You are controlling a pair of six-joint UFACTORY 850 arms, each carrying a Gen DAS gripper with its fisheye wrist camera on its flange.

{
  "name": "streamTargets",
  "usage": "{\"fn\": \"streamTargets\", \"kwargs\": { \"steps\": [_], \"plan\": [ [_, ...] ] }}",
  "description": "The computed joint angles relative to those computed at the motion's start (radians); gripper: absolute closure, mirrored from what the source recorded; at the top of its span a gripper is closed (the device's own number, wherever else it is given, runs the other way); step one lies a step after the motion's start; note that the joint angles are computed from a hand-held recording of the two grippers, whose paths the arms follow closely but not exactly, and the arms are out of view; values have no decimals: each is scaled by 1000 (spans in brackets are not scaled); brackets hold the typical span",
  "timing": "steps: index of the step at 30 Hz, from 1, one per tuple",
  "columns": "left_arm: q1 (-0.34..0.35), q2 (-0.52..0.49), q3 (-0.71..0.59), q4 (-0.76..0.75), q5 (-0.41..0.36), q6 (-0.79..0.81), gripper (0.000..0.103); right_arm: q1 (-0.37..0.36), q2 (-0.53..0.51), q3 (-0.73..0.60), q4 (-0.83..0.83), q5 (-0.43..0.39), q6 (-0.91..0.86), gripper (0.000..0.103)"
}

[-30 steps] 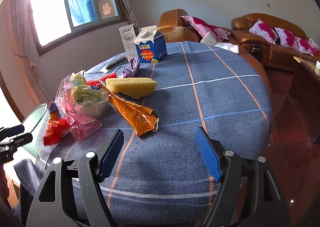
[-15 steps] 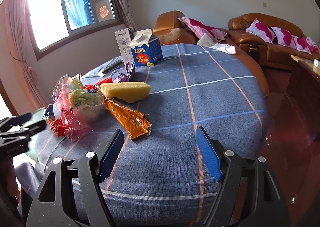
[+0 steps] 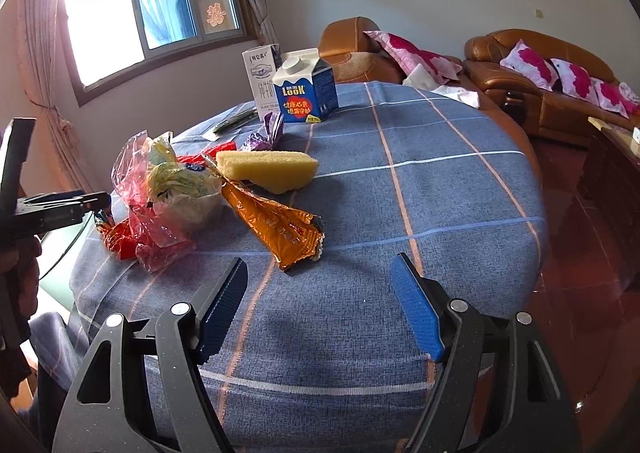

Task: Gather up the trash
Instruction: 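Carry the blue wrapper toward the bin with the left gripper while the right gripper grasps the orange wrapper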

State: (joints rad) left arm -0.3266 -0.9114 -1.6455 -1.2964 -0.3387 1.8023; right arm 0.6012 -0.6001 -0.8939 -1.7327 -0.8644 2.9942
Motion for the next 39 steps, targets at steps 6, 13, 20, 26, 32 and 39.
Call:
{"fn": "streamTargets", "kwargs": {
  "steps": [6, 13, 20, 26, 32, 39],
  "plan": [
    [26, 62, 112, -201, -12, 210, 84, -2, -6, -10, -6, 10, -3, 29],
    [63, 132, 199, -444, -48, 372, 86, -10, -8, -39, 46, 0, -81, 29],
    [89, 162, 220, -607, -48, 484, 86, -62, -4, -54, 18, 59, -78, 30],
    [105, 156, 223, -648, -29, 534, 86, -120, -2, -50, -133, 168, 14, 66],
    [122, 151, 221, -716, -5, 589, 86, -107, -16, -62, -185, 161, -16, 95],
    [138, 159, 226, -923, 20, 780, 86, -52, 0, -69, -149, 37, -91, 98]
  ]
}}
